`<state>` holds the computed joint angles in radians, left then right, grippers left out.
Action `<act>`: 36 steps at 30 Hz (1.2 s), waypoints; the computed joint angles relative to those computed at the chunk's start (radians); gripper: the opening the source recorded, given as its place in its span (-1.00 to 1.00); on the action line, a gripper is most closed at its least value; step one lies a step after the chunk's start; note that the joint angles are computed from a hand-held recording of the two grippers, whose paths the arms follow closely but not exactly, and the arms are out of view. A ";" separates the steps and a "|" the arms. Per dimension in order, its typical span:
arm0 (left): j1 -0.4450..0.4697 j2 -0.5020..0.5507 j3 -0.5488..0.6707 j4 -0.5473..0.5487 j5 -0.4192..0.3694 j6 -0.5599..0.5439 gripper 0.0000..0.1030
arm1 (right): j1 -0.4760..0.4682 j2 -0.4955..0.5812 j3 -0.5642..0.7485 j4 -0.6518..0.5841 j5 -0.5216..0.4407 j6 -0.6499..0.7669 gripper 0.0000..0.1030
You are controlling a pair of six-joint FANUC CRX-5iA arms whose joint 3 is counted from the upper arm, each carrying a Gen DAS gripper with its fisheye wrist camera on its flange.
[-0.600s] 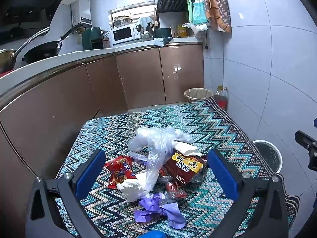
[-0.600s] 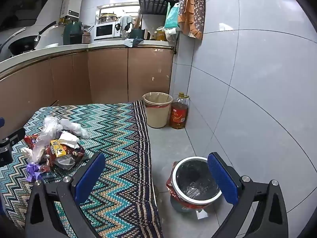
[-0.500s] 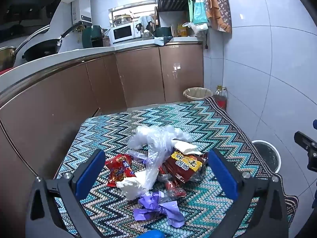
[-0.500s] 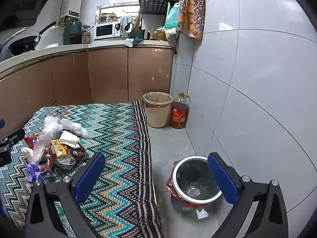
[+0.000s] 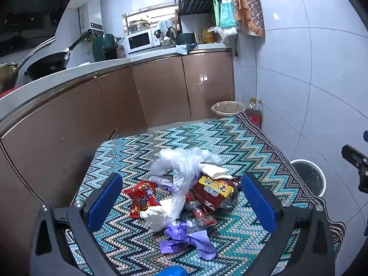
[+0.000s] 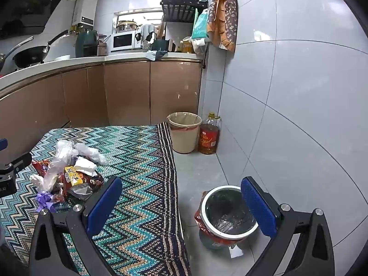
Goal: Collect trash
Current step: 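Move both tools toward the pile of trash on the blanket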
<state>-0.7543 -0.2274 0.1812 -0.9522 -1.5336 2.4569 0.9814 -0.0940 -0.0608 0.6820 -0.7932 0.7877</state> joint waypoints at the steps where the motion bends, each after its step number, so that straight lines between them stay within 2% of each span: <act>1: -0.001 0.000 0.001 0.000 0.001 0.000 1.00 | 0.000 -0.003 -0.001 0.004 0.002 -0.002 1.00; 6: -0.008 0.002 0.019 0.004 -0.003 -0.017 1.00 | 0.000 -0.024 -0.017 0.036 0.026 -0.032 1.00; 10: -0.045 0.000 0.034 -0.035 -0.020 -0.003 1.00 | -0.001 -0.045 -0.038 0.079 0.059 -0.068 1.00; 15: -0.152 0.007 0.053 -0.166 -0.091 0.041 1.00 | 0.002 -0.072 -0.062 0.121 0.082 -0.108 1.00; 21: -0.236 0.007 0.064 -0.260 -0.156 0.053 1.00 | 0.014 -0.111 -0.095 0.163 0.111 -0.148 1.00; 31: -0.349 0.014 0.097 -0.351 -0.244 0.049 1.00 | 0.035 -0.168 -0.139 0.218 0.159 -0.179 1.00; 36: -0.367 0.009 0.107 -0.350 -0.252 0.053 1.00 | 0.035 -0.197 -0.166 0.263 0.169 -0.220 1.00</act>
<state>-1.1209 -0.2185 0.2882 -1.3026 -1.7854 2.5103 1.0165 -0.2906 -0.2268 0.9447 -0.6239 0.5681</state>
